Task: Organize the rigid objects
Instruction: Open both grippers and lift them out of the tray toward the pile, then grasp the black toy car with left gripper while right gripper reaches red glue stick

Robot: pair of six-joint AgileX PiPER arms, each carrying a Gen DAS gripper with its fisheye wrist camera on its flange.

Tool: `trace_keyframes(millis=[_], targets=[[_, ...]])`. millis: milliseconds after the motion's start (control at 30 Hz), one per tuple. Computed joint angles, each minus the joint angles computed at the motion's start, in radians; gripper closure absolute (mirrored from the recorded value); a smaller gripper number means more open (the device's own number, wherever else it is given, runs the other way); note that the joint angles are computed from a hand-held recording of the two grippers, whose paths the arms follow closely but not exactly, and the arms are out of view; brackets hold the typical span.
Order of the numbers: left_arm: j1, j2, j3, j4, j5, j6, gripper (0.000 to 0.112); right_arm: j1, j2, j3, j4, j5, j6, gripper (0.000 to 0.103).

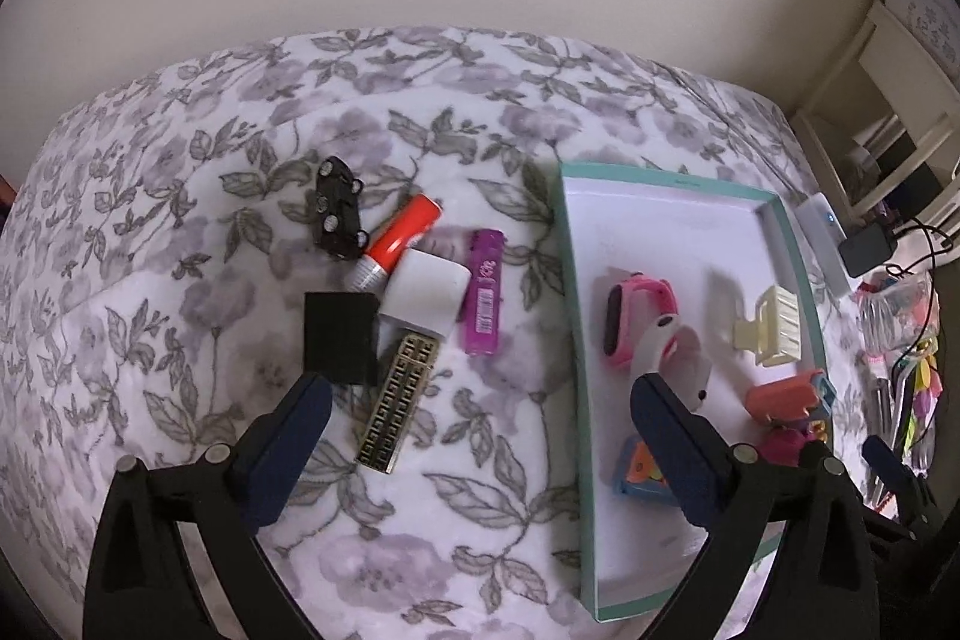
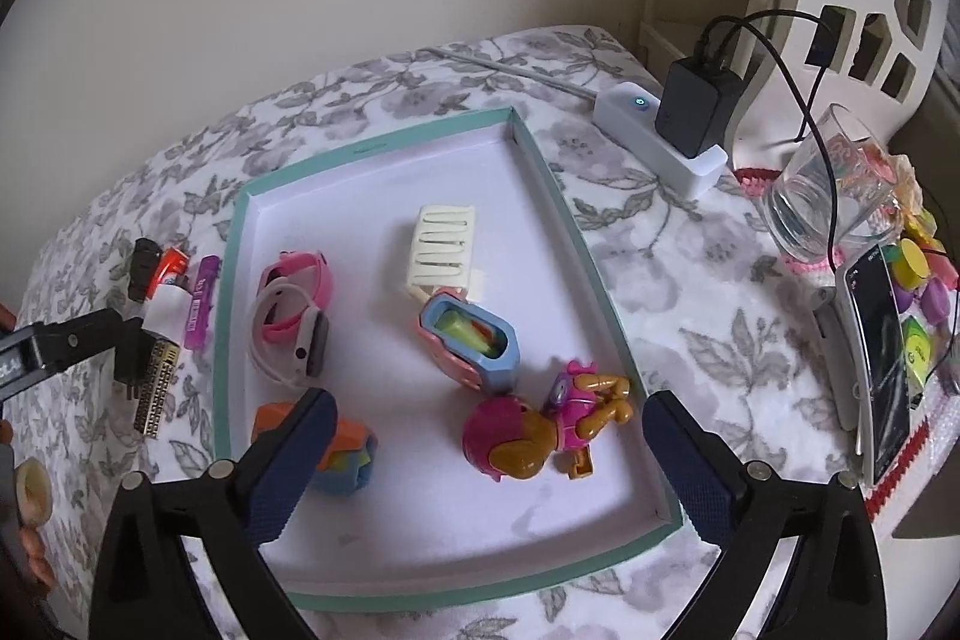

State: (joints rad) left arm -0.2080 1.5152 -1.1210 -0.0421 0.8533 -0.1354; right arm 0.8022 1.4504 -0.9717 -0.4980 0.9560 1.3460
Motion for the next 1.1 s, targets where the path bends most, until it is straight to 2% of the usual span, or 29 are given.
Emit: trace_keyframes(millis=[233, 433, 567, 833, 1100], targets=[[0.078, -0.020, 0.015, -0.047, -0.026, 0.077, 0.012, 0.019, 0.014, -0.021, -0.021, 0.020, 0.012, 0.000], [0.218, -0.032, 0.022, -0.121, -0.068, 0.165, 0.012, 0.038, 0.076, -0.101, -0.039, 0.020, -0.004, 0.000], [0.342, -0.002, -0.004, -0.194, -0.058, 0.249, 0.012, 0.074, 0.165, -0.240, -0.072, 0.063, -0.027, 0.000], [0.541, 0.076, -0.077, -0.263, -0.033, 0.368, 0.012, 0.126, 0.369, -0.549, -0.097, 0.069, -0.116, 0.000], [0.618, 0.160, -0.151, -0.296, -0.018, 0.418, 0.012, 0.086, 0.602, -0.846, 0.046, 0.107, -0.307, 0.000]])
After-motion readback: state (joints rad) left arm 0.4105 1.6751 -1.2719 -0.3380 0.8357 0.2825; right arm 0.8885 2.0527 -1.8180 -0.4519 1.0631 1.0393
